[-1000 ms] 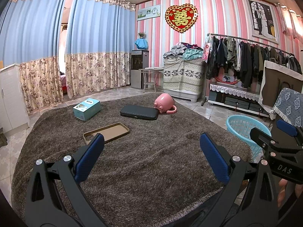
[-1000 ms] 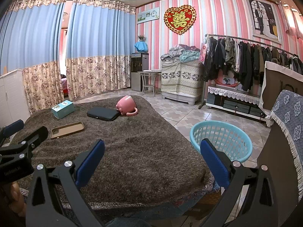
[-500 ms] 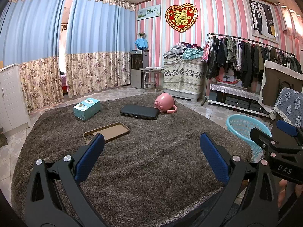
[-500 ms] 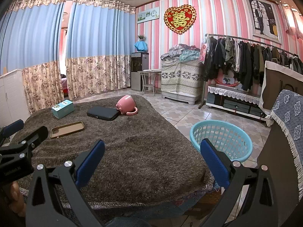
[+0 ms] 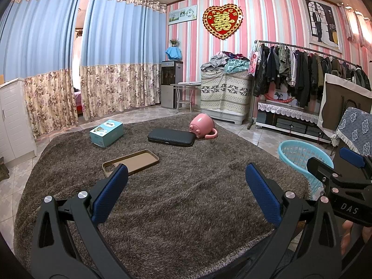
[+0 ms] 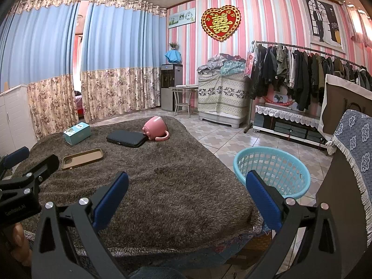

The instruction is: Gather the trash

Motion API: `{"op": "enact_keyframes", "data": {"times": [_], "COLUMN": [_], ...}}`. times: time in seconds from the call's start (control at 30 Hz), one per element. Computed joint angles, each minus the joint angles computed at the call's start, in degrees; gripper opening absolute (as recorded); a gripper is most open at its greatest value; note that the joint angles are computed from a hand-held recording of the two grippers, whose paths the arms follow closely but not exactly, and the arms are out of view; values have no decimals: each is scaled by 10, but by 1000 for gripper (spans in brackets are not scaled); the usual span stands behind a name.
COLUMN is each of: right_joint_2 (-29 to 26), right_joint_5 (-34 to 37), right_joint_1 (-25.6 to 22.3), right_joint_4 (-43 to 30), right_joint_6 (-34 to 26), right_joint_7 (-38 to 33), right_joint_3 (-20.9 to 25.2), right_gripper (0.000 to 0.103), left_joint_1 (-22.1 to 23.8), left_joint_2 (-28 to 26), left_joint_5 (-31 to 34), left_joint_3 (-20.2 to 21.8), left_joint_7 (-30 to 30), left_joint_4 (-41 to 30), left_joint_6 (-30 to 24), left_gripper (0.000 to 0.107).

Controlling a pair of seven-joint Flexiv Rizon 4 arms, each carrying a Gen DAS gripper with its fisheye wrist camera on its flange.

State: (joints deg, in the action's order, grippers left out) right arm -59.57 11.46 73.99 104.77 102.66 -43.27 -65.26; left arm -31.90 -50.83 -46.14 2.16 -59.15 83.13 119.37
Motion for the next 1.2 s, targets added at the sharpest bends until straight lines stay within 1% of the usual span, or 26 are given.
{"op": "enact_keyframes", "data": {"times": [1.2], "right_joint_2": [-3], "right_joint_5": [2], "right_joint_1": [-3], "right_joint_4": [-5], "right_joint_6": [2], "right_joint_7": [2], "right_joint_3": [5], "right_gripper": [99], "left_joint_1": [-1], "left_joint_2": [0], "left_joint_5": [5], "left_joint_3": [3], "left_joint_7": [-7], "left_joint_4": [2], "left_joint_6": [-3], "left_gripper": [98]}}
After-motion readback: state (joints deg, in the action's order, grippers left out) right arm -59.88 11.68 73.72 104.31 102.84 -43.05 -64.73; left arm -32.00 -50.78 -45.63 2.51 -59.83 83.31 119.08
